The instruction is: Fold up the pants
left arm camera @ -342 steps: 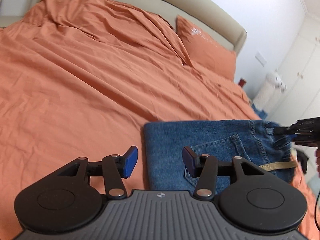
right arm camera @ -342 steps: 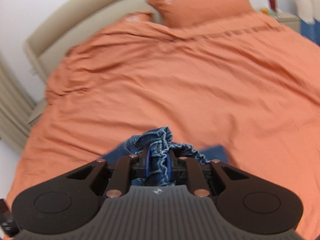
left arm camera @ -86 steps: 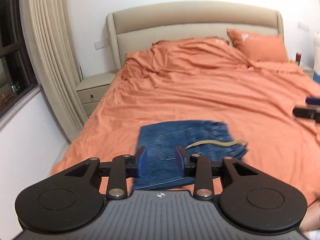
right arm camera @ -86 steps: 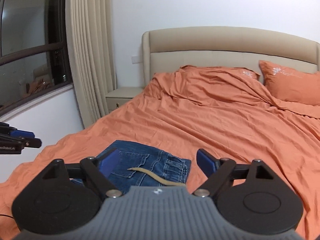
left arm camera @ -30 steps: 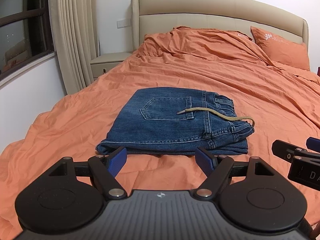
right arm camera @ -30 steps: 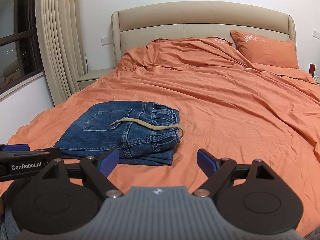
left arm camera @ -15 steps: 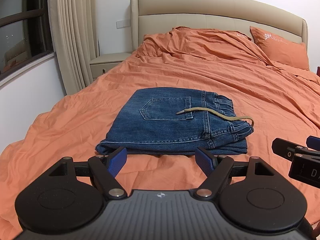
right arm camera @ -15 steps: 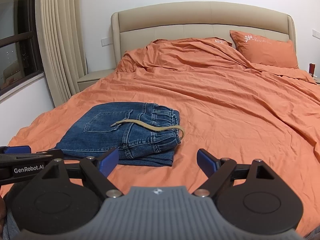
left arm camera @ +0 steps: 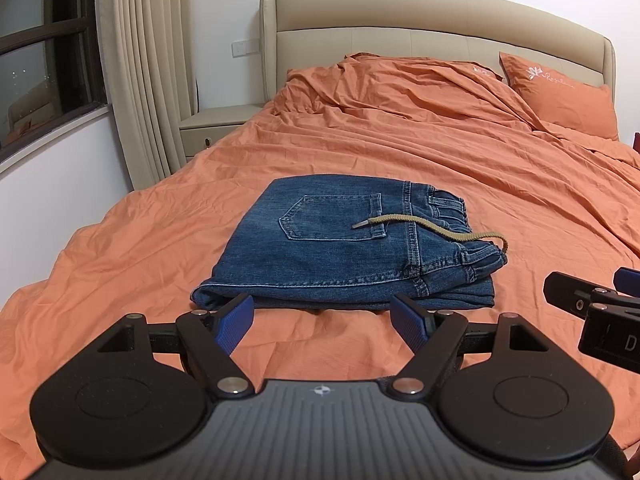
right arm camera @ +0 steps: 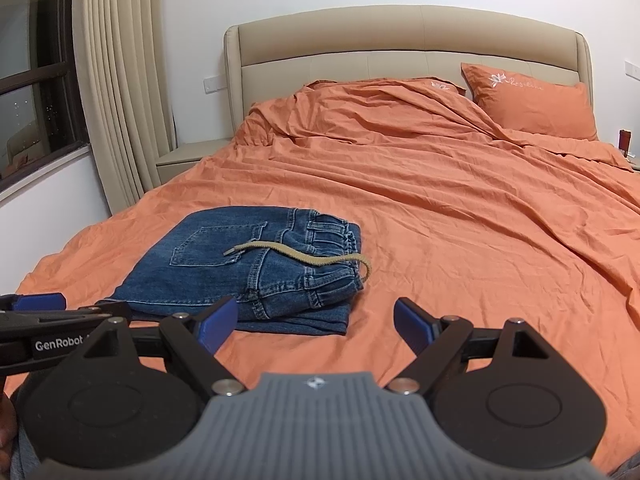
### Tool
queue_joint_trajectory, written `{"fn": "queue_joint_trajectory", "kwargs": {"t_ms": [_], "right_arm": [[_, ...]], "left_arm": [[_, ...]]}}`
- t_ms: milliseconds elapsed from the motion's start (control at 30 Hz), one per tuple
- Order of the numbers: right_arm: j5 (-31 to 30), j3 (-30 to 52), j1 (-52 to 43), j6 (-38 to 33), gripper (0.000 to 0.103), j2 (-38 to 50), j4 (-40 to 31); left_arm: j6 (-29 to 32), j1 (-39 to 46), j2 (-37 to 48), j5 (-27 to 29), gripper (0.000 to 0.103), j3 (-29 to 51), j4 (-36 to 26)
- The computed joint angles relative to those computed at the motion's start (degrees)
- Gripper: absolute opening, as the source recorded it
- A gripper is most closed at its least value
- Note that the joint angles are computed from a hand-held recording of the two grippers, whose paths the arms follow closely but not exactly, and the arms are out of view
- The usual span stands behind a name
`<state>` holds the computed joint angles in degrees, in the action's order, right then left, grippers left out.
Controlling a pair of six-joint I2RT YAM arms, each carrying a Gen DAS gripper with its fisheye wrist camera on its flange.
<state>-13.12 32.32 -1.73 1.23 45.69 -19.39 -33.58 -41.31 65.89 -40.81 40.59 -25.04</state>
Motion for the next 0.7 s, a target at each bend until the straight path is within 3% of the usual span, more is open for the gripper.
{"fn": "queue_joint_trajectory", "kwargs": {"t_ms": [700], "right_arm": [[-0.05,0.84,0.06,-0.22,0.082,-0.13,-1.35]], "left_arm": [[0.81,0.78,0.47,1.79,0.088,0.45,-0.11]]}}
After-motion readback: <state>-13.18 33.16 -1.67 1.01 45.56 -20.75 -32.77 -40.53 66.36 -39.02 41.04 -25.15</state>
